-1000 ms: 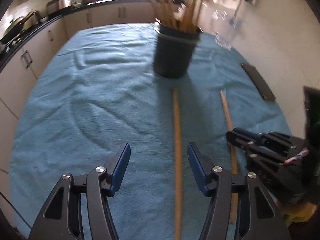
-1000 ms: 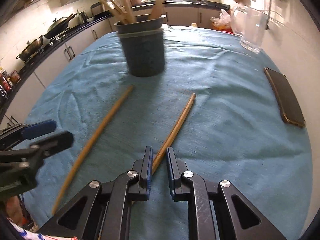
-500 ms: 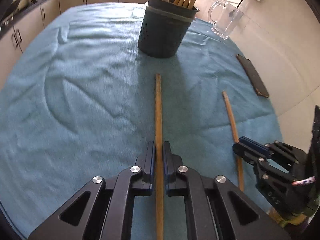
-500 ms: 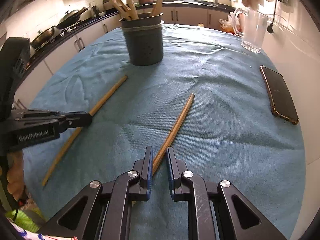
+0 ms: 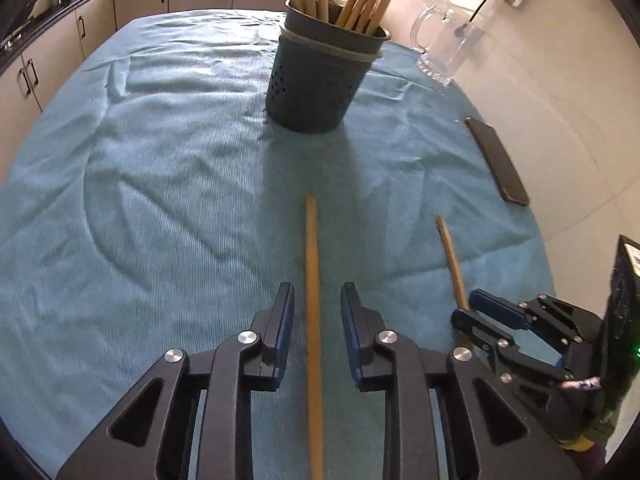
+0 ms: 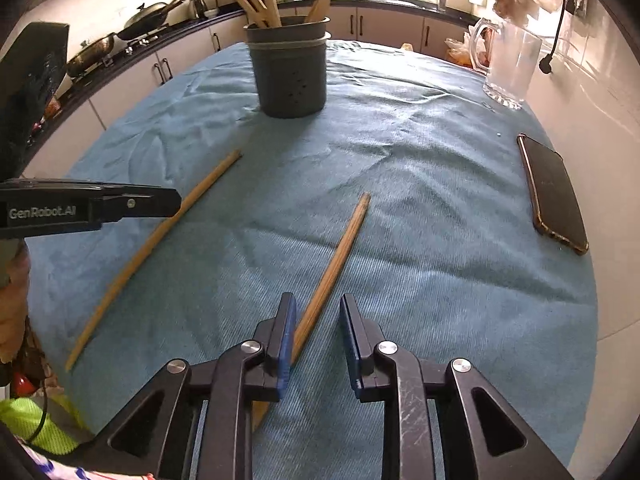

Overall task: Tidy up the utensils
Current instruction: 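Close the left tool on a chopstick while the right tool grasps the other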

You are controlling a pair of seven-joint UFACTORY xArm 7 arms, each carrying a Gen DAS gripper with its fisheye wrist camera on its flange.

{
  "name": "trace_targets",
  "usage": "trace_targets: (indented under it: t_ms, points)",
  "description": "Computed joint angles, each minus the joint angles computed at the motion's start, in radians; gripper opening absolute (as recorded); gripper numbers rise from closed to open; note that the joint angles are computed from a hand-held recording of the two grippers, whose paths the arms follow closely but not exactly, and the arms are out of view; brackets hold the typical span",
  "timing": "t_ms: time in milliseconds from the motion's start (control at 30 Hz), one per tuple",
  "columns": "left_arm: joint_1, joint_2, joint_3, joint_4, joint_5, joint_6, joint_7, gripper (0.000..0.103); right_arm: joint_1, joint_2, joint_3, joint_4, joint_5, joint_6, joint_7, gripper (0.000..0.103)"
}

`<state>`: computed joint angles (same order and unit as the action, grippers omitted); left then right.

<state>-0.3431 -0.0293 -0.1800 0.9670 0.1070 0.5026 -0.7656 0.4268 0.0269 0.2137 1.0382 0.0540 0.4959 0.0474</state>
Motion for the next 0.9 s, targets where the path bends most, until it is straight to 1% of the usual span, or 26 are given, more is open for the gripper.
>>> trace_targets:
  t_ms: [100, 200, 233, 267, 367, 467, 567, 733, 767, 833, 900]
  points:
    - [0.01, 0.061, 0.013, 0.06, 0.015, 0.021, 0.014, 0.023, -0.007, 0.044, -0.006, 0.057, 0.011, 0.031, 0.006, 0.024]
    - [0.009, 0.103, 0.023, 0.102, 0.039, 0.035, 0.023, 0.023, -0.01, 0.089, -0.014, 0.119, -0.005, 0.066, 0.036, 0.018]
    - [0.008, 0.108, 0.027, 0.107, 0.049, 0.035, 0.021, 0.023, -0.01, 0.104, -0.015, 0.139, -0.01, 0.073, 0.044, 0.016]
    - [0.007, 0.116, 0.029, 0.119, 0.049, 0.045, 0.026, 0.022, -0.009, 0.12, -0.016, 0.159, -0.014, 0.079, 0.05, 0.016]
    - [0.006, 0.122, 0.036, 0.123, 0.052, 0.033, 0.028, 0.022, 0.002, 0.156, -0.022, 0.202, -0.05, 0.086, 0.087, 0.016]
    - [0.005, 0.12, 0.04, 0.111, 0.063, 0.006, 0.016, 0.023, 0.019, 0.174, -0.03, 0.22, -0.097, 0.075, 0.136, 0.016]
    - [0.003, 0.127, 0.043, 0.113, 0.079, -0.01, 0.004, 0.023, 0.04, 0.181, -0.044, 0.222, -0.159, 0.057, 0.227, 0.016]
    - [-0.005, 0.143, 0.045, 0.119, 0.087, -0.038, -0.014, 0.034, 0.064, 0.168, -0.061, 0.187, -0.265, 0.002, 0.362, 0.016]
    - [-0.01, 0.142, 0.048, 0.115, 0.105, -0.046, -0.031, 0.034, 0.058, 0.162, -0.055, 0.172, -0.257, -0.019, 0.36, 0.016]
    - [-0.023, 0.14, 0.056, 0.11, 0.165, -0.051, -0.079, 0.034, 0.036, 0.147, -0.035, 0.136, -0.205, -0.073, 0.324, 0.015]
    - [-0.029, 0.133, 0.059, 0.099, 0.203, -0.06, -0.122, 0.034, 0.041, 0.143, -0.04, 0.129, -0.228, -0.078, 0.337, 0.011]
